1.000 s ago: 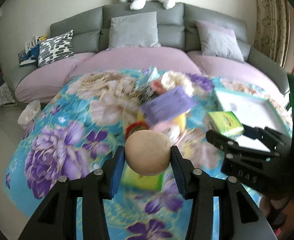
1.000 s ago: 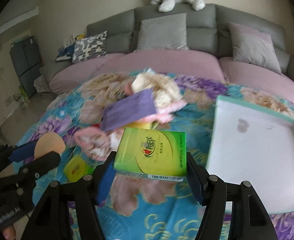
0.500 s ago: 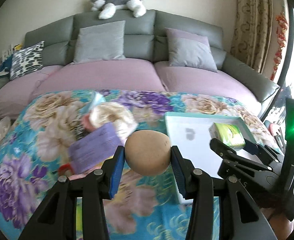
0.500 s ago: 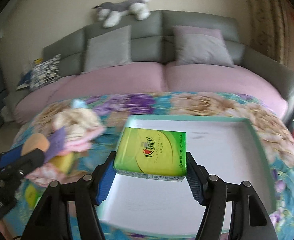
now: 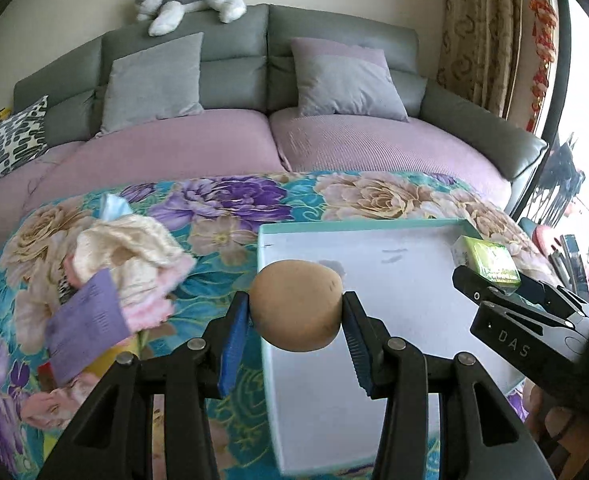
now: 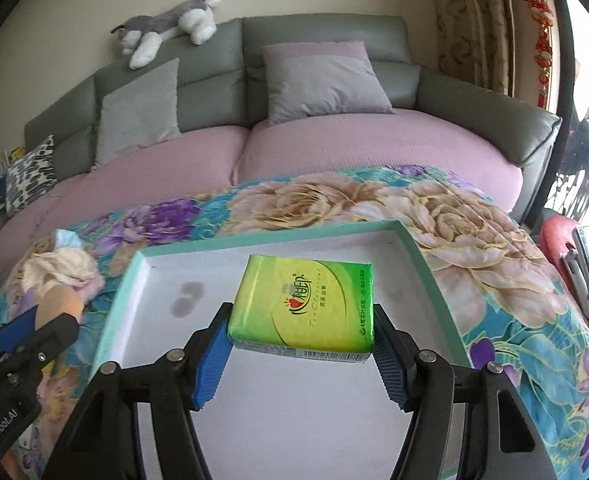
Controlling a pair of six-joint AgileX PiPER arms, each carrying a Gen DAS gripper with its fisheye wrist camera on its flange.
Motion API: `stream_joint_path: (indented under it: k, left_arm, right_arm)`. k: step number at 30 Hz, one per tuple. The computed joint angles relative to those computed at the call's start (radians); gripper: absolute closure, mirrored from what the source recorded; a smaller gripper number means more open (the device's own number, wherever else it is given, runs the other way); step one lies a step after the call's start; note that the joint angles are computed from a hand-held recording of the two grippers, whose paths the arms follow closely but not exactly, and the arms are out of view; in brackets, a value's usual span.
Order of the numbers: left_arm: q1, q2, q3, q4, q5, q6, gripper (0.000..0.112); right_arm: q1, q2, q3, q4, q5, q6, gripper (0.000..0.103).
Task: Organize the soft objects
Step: 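Carry the tissue pack and tan sponge over the white tray with both tools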
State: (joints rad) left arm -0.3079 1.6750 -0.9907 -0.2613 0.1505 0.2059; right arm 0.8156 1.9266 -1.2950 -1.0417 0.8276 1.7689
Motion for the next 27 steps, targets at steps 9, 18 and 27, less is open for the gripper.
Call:
stream_joint_path:
  k: [9,18,27]
  left_arm:
    - [-0.066,0.131,-0.138,0.279,0.033,-0.278,0.064]
    - [-0.1,0.238,-0.256,0.403,0.087,-0.418,0.063]
    - [-0.119,0.27,-0.276,0.488,0.12,-0.513,0.062]
  right_arm:
    - [-0.047,0.026,0.009,0.024,-0.022,-0.019,0.035]
    - [-0.063,0.044,0.013,0.044,-0.033,-0.024,0.035]
    - [-0.069,0.055,0.003,0.071,-0.032,-0.043,0.035]
